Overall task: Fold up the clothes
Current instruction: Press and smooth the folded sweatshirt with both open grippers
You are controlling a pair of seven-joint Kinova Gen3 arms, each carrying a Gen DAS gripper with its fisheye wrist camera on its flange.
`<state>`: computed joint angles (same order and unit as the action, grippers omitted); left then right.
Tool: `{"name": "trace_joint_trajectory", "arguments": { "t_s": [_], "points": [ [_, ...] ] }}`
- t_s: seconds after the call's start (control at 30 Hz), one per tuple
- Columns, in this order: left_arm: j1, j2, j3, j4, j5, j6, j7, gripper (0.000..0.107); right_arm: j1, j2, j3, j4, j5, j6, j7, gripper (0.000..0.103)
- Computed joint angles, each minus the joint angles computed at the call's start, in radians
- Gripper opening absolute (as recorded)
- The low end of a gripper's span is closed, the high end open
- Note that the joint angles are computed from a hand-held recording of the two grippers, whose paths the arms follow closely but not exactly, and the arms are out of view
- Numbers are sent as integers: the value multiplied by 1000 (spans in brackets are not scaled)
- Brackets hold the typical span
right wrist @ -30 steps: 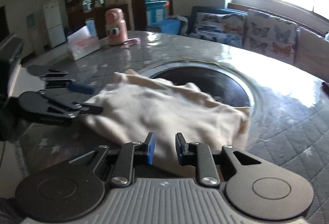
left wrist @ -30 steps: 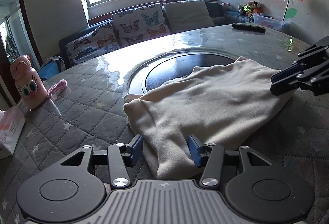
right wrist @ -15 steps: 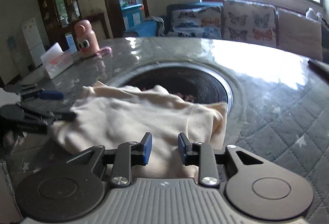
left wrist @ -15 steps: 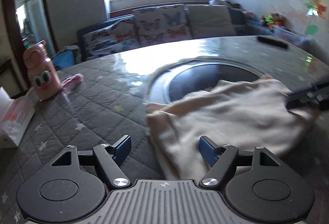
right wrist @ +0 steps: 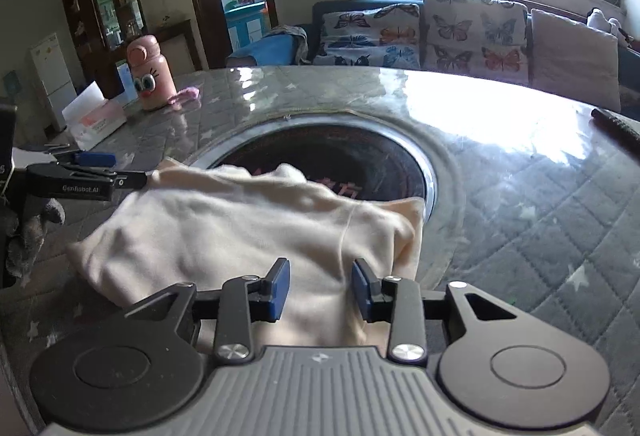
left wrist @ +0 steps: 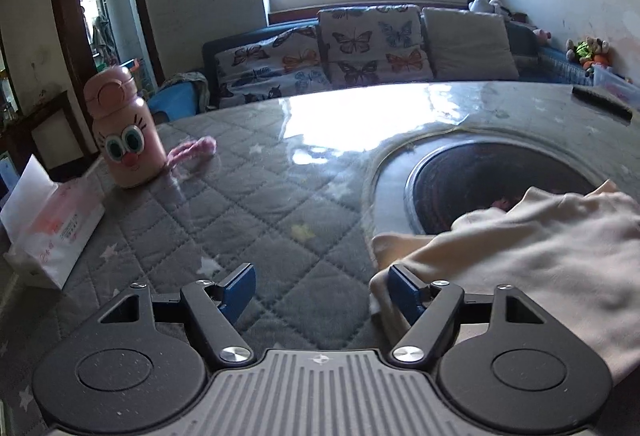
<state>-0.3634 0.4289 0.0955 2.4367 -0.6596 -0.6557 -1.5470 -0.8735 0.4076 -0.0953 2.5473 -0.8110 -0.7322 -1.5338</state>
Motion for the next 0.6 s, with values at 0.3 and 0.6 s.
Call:
{"name": "trace_joint_trajectory", "arguments": {
  "t_s": [0.3,0.6],
  "points": [
    [70,33,-9,-26,78,17,-66,77,83,45,42,-86,74,76,47,34],
    [40,35,28,-47,32,40,-29,77,112,62,49,-93,127,72,1,35]
  ]
}}
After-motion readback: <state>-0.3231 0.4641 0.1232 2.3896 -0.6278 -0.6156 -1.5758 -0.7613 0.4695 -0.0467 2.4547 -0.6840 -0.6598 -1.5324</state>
